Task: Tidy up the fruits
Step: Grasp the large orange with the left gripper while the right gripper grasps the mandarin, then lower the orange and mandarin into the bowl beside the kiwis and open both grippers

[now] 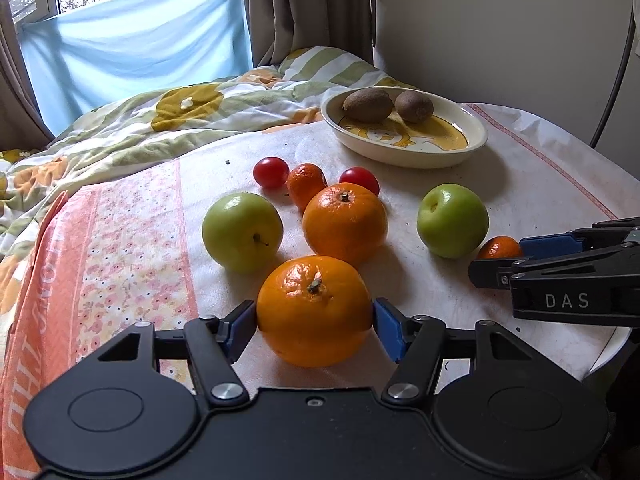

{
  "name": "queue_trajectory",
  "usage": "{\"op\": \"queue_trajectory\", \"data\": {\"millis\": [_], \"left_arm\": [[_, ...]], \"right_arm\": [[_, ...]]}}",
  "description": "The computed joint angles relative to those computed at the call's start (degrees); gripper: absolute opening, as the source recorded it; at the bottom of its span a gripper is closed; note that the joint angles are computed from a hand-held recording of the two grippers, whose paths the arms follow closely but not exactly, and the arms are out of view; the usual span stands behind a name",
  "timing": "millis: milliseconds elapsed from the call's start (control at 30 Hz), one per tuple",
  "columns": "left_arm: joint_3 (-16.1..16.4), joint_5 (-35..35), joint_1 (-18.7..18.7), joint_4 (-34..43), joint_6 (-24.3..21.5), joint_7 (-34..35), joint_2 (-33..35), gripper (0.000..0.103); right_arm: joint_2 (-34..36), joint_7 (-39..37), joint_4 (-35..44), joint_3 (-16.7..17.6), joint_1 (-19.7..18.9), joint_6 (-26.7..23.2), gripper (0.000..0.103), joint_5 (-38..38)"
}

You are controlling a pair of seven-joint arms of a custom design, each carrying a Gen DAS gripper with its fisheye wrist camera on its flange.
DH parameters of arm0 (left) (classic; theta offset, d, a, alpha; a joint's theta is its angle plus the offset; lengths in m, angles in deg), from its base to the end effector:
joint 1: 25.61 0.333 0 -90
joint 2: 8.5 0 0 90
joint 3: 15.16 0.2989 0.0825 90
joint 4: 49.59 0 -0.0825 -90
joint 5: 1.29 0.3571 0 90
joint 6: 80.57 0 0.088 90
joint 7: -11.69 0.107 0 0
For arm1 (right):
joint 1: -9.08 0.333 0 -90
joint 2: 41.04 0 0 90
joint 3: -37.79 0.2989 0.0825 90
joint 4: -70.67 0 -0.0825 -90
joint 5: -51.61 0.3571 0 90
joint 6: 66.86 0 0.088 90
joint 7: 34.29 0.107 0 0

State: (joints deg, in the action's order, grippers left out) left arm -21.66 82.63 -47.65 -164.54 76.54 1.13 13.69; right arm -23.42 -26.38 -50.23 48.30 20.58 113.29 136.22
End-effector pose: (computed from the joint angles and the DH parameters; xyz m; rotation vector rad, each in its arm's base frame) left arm 0.4978 -0.3123 0.2815 -1.7316 1.7799 -0.6666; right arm 0.5382 0.1194 0.3033 -1.9903 1.4529 -0.4573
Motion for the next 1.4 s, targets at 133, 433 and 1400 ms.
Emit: {"op": "queue_trajectory", "data": {"millis": [133, 433, 1400], "left_arm": [[-0.16, -0.45, -0.15, -0.71, -0.55, -0.53, -0.57, 0.067], [-0.99, -1.02, -0.29, -2.79, -1.89, -2.37, -2.98, 0.067], [-2.98, -13.94, -2.24, 13.64, -10.16, 11.10, -2.79, 0.067]], "right_arm": [[0.39, 3.32, -0.14, -0.07, -0.41, -1.04, 0.052, -3.45], [-0.67, 2.37, -0.92, 0.65, -1.16, -1.34, 0.052, -2.93], [-9.48, 23.47, 5.37, -9.12, -5.09, -17.87, 0.052, -28.45]]}}
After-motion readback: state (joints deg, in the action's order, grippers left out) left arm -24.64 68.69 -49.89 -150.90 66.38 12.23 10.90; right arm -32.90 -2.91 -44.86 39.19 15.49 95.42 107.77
